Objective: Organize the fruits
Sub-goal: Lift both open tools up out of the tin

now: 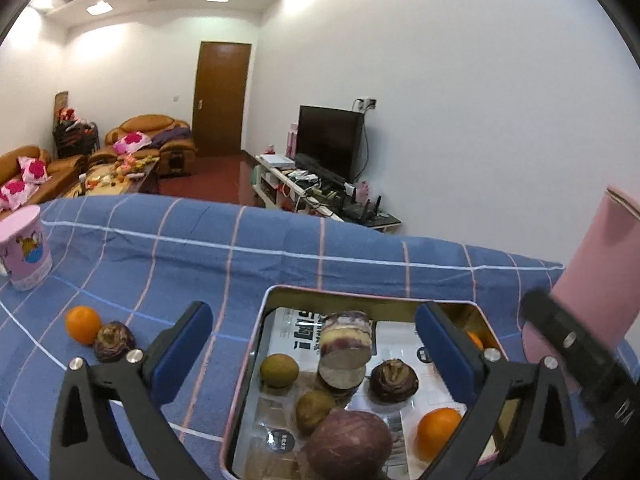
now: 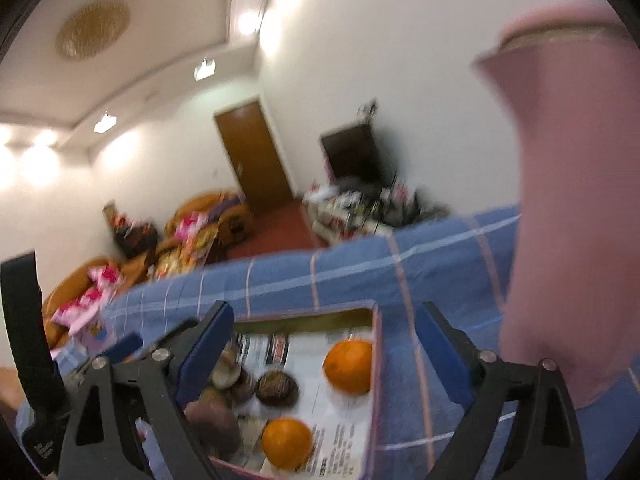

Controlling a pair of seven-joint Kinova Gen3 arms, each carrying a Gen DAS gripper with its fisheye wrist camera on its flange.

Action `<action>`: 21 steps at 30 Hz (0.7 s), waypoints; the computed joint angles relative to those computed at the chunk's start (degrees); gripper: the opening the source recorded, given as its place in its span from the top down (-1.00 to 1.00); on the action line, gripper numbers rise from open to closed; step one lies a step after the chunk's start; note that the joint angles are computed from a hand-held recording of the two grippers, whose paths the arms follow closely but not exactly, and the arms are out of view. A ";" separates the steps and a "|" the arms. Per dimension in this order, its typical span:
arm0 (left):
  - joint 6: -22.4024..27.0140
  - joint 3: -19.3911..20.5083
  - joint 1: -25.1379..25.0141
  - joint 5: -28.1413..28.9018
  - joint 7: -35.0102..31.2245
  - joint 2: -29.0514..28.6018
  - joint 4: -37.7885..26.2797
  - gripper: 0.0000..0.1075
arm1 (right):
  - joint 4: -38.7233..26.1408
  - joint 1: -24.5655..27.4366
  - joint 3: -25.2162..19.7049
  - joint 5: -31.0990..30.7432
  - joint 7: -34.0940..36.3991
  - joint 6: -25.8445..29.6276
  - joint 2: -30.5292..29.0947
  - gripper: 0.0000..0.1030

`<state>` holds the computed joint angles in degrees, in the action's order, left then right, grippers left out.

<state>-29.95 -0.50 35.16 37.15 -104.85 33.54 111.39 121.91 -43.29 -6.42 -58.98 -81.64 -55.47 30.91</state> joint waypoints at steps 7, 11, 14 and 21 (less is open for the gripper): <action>-5.56 -2.25 5.43 7.59 -10.65 1.43 0.12 -0.92 | -2.57 -3.31 -0.44 -8.68 8.63 -5.07 1.36 -0.81; -8.57 0.64 3.27 6.71 -9.72 1.27 1.66 -0.92 | -3.04 -5.11 -1.36 -11.97 11.58 -10.82 2.53 -0.81; -10.73 1.20 3.33 7.56 -10.53 1.57 2.45 -0.92 | -3.35 -4.90 -2.63 -13.11 12.65 -12.21 2.87 -0.81; -13.28 2.90 2.39 7.29 -11.07 0.94 4.70 -0.92 | -4.58 -5.24 -4.23 -16.13 15.39 -13.70 3.40 -0.81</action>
